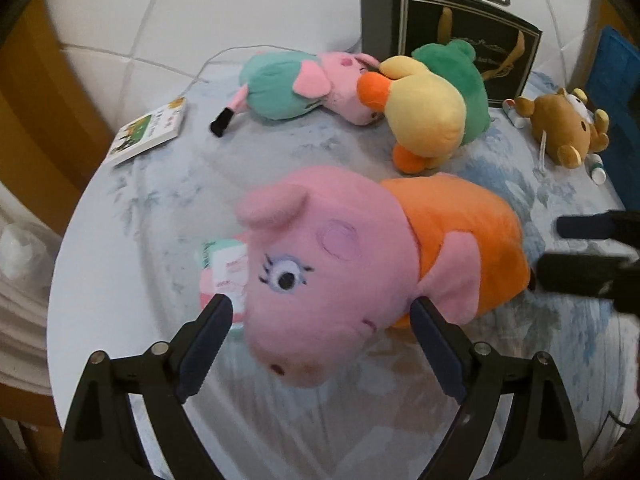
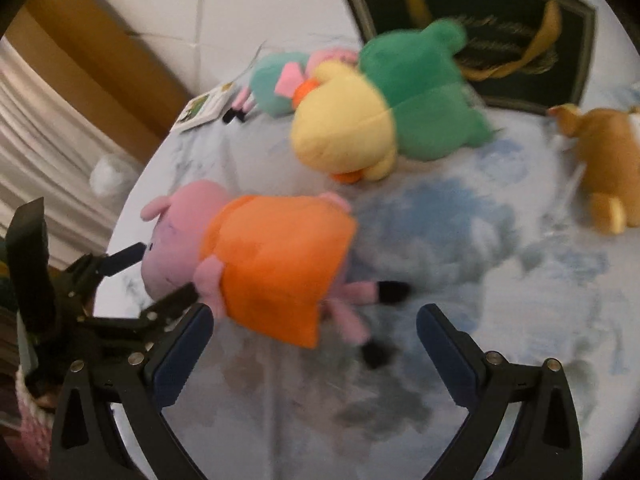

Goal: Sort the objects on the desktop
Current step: 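Grasp the pink pig in orange dress with both grippers and lift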

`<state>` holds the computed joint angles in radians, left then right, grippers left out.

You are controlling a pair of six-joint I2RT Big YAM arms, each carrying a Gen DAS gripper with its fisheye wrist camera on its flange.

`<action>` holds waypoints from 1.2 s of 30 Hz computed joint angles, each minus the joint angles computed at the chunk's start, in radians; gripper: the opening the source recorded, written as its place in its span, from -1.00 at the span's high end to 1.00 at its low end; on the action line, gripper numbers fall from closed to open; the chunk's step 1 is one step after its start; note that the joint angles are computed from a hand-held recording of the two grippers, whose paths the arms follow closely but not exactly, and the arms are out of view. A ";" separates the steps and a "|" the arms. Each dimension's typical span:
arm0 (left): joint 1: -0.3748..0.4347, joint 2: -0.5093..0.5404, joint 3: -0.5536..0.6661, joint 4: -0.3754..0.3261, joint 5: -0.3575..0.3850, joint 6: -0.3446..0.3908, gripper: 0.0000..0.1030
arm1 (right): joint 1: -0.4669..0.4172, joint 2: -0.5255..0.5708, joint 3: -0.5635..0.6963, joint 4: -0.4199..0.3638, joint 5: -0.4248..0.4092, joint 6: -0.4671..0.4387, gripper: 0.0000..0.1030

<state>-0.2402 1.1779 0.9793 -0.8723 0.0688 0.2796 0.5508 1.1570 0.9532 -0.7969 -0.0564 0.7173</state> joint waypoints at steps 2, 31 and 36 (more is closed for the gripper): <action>-0.009 0.019 0.008 -0.001 0.013 0.008 -0.77 | -0.008 0.037 0.004 0.037 -0.047 -0.003 -1.00; -0.167 -0.251 -0.025 0.014 0.002 -0.063 -0.36 | 0.128 -0.141 0.065 -0.159 0.259 -0.103 -0.54; -0.251 -0.342 -0.018 -0.006 -0.020 -0.103 -0.36 | 0.210 -0.241 0.082 -0.260 0.382 -0.039 -0.54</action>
